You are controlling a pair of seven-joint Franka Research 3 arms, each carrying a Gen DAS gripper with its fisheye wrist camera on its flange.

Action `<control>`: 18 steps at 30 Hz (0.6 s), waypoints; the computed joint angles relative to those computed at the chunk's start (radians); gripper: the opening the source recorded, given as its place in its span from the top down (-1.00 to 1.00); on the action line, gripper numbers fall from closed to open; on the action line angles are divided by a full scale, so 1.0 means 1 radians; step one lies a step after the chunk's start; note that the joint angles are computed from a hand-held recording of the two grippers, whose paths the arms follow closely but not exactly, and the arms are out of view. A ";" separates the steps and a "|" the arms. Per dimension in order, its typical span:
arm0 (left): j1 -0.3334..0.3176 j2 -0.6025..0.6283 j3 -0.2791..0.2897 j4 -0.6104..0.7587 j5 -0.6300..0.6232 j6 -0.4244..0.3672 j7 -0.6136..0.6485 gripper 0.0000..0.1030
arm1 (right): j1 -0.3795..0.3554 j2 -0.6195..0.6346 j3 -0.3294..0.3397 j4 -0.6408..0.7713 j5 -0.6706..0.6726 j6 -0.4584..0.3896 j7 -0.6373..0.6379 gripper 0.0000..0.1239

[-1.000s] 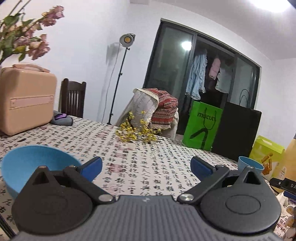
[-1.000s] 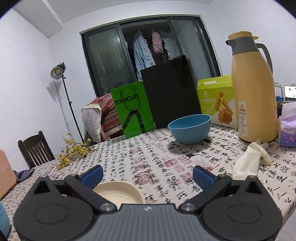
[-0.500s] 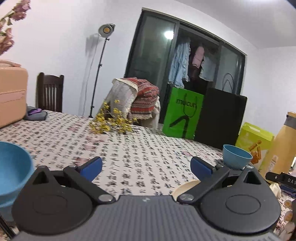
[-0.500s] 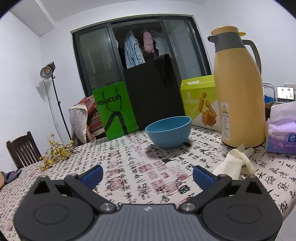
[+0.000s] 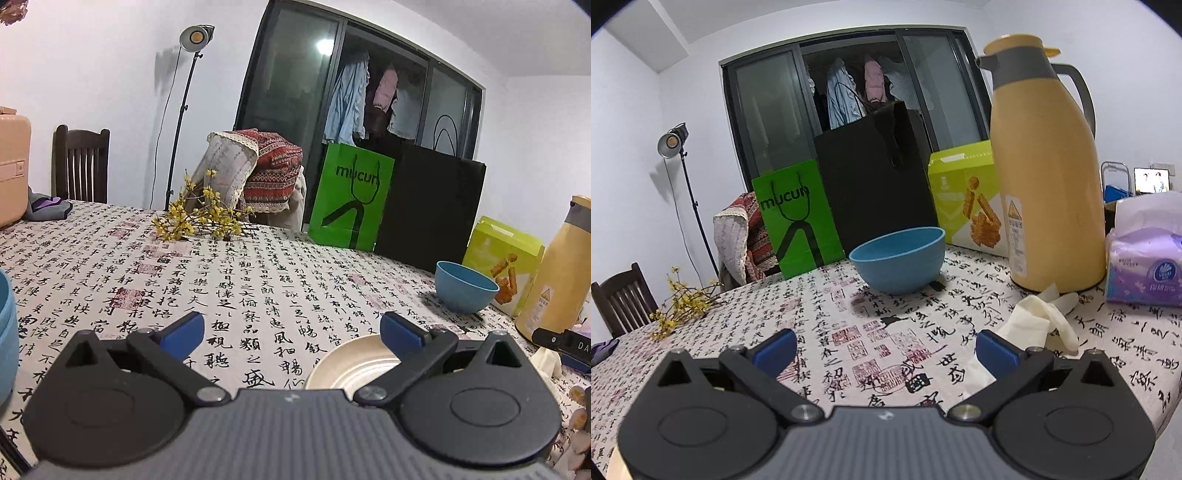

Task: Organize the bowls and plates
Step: 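Move both open grippers across the table toward the blue bowl by the thermos, then lower both open grippers onto opposite rims of the blue bowl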

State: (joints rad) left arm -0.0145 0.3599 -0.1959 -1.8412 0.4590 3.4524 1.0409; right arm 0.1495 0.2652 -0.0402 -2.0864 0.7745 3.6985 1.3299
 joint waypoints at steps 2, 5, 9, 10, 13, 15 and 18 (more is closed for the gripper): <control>-0.007 0.001 0.005 0.002 -0.003 -0.005 0.004 -1.00 | -0.005 0.006 0.001 0.002 -0.009 -0.006 0.010 -0.66; -0.012 0.006 0.004 0.012 -0.005 -0.017 0.009 -1.00 | -0.013 0.015 0.003 0.005 -0.028 -0.011 0.031 -0.66; -0.011 0.014 -0.005 0.027 -0.003 -0.032 0.018 -1.00 | -0.015 0.024 0.000 0.013 -0.043 -0.017 0.045 -0.66; -0.008 0.017 -0.012 0.033 0.000 -0.036 0.020 -1.00 | -0.016 0.026 0.000 0.016 -0.047 -0.019 0.047 -0.66; 0.015 0.025 -0.047 0.054 0.017 -0.055 0.025 -1.00 | -0.018 0.030 -0.004 0.023 -0.055 -0.024 0.049 -0.66; 0.031 0.034 -0.074 0.075 0.031 -0.069 0.033 -1.00 | -0.017 0.033 -0.010 0.031 -0.053 -0.028 0.043 -0.66; 0.075 0.052 -0.145 0.106 0.053 -0.099 0.050 -1.00 | -0.020 0.034 -0.016 0.045 -0.047 -0.038 0.037 -0.66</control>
